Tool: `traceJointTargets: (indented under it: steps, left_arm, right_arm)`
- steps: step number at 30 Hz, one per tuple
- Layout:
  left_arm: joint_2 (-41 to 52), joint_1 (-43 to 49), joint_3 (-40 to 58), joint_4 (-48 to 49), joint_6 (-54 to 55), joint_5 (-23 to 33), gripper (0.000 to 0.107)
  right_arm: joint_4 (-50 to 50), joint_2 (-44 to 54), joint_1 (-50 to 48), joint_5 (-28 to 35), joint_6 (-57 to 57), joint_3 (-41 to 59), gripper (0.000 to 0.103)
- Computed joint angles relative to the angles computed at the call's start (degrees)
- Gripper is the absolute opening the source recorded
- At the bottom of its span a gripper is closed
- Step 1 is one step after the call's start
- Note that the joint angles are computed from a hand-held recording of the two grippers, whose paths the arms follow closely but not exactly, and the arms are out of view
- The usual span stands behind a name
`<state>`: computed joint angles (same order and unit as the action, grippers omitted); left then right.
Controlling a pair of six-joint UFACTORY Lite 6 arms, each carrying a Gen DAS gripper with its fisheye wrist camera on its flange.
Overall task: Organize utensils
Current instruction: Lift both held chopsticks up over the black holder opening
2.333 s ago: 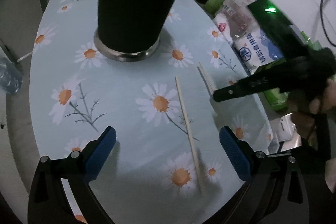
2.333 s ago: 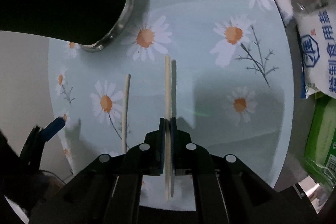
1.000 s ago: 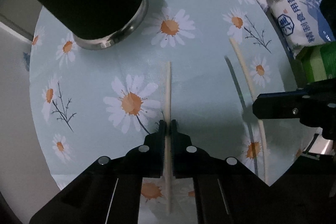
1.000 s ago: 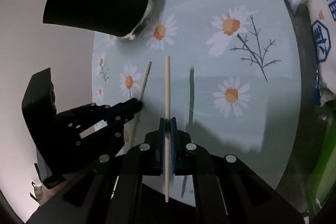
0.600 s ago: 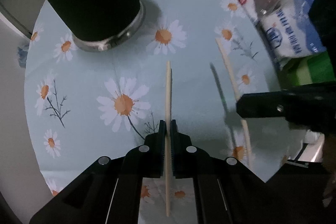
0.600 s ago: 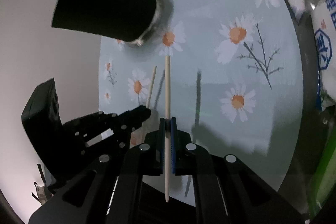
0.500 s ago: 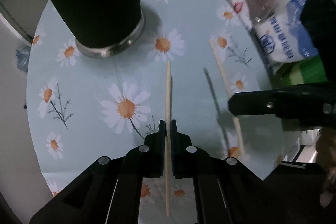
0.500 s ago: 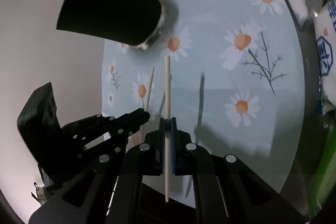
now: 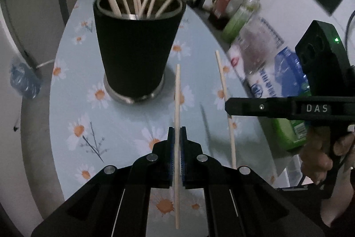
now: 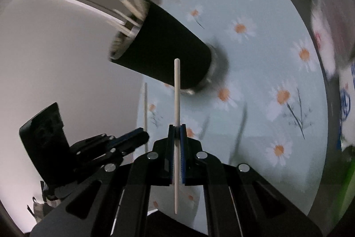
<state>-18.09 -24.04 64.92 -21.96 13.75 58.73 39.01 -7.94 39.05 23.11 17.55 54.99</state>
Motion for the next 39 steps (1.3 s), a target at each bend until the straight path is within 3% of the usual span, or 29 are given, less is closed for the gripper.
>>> traceJointTargets:
  steps: [11,24,33,39]
  left_arm:
    - [4.17,10.92,12.68,-8.05,11.71,3.22,0.004]
    - [14.04,20.82,27.68,-24.29,27.02,4.05,0.004]
    - [19.01,24.11,31.9,-39.18,36.54,1.59,0.004]
    - [20.41,23.28,31.14,-46.38,42.53,-2.51,0.004]
  right_arm:
    - [-21.74,9.4,3.29,3.19,17.93,20.07,0.005]
    - [-47.89,21.68,4.46,7.59,36.76,43.55,0.005]
    - [-69.19,23.31,4.38,7.48,52.38,48.1,0.006]
    - [-77.51,26.71,4.15,8.5,56.35,52.49,0.006]
